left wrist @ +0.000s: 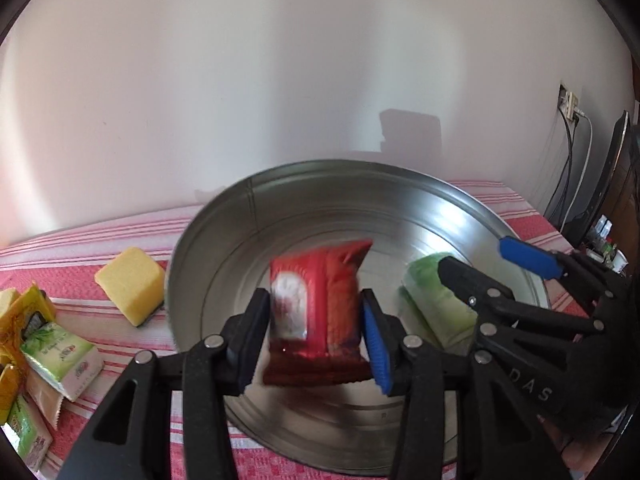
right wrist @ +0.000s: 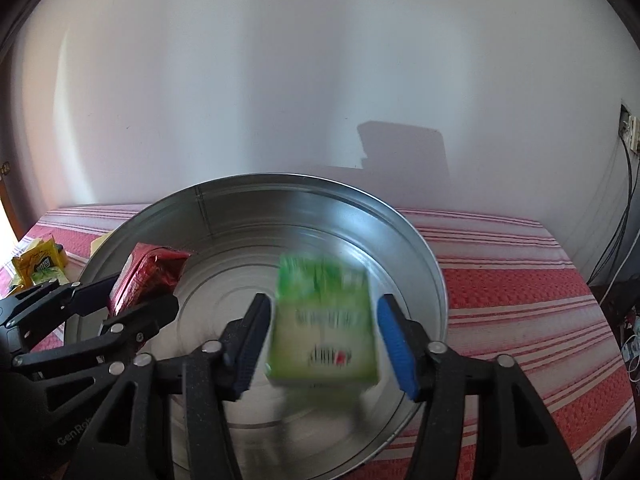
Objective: Organize objects
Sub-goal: 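Carry both held items over the tin and open both tools, then withdraw both tools from the tin back toward the pile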
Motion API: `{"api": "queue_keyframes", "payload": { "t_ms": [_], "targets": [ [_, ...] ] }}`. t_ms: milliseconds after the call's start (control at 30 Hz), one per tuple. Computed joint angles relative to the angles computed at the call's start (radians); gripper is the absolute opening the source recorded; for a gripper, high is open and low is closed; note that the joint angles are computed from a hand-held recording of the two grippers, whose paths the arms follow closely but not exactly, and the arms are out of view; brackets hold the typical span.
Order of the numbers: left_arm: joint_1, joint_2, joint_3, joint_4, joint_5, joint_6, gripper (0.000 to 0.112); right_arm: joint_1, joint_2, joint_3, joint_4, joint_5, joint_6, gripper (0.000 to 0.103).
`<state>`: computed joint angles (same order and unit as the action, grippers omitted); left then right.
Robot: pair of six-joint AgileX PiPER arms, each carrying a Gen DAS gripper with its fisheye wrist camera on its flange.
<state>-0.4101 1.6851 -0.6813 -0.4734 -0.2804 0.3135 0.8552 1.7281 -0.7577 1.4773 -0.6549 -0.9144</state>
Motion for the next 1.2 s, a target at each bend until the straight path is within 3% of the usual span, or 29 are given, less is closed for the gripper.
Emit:
{"api": "queue_keyframes", "payload": {
  "t_ms": [33, 67, 133, 167, 233, 333, 467, 700, 933, 1200],
  "targets": [
    [-0.002, -0.023, 0.023, -0.054, -0.025, 0.058, 0.063, 0.005, -0.006, 0.006, 0.003, -0.024, 0.01, 0.074],
    [-0.011, -0.049, 0.061, -0.092, -0.074, 0.092, 0.08, 0.012, -0.017, 0.019, -0.004, -0.046, 0.035, 0.074],
    [-0.061, -0.093, 0.113, -0.241, -0.195, 0.205, 0.103, 0.033, -0.047, 0.049, -0.03, -0.085, 0.115, 0.076],
    [-0.082, -0.111, 0.137, -0.288, -0.253, 0.232, 0.103, 0.045, -0.063, 0.07, -0.051, -0.111, 0.172, 0.083],
    [-0.079, -0.149, 0.188, -0.268, -0.285, 0.216, 0.103, 0.066, -0.097, 0.124, -0.109, -0.165, 0.299, 0.092],
    [-0.055, -0.183, 0.226, -0.226, -0.281, 0.179, 0.103, 0.073, -0.122, 0.158, -0.172, -0.2, 0.413, 0.093],
    [-0.062, -0.205, 0.265, -0.272, -0.316, 0.231, 0.103, 0.056, -0.134, 0.168, -0.242, -0.202, 0.502, 0.093],
    [-0.037, -0.297, 0.363, -0.269, -0.404, 0.268, 0.103, 0.103, -0.088, 0.161, -0.279, -0.282, 0.531, 0.093],
    [0.084, -0.312, 0.396, -0.158, -0.378, 0.216, 0.103, 0.121, -0.029, 0.152, -0.344, -0.346, 0.575, 0.093],
    [0.217, -0.319, 0.376, -0.018, -0.291, 0.097, 0.103, 0.152, 0.014, 0.133, -0.338, -0.4, 0.526, 0.093]
  ]
}}
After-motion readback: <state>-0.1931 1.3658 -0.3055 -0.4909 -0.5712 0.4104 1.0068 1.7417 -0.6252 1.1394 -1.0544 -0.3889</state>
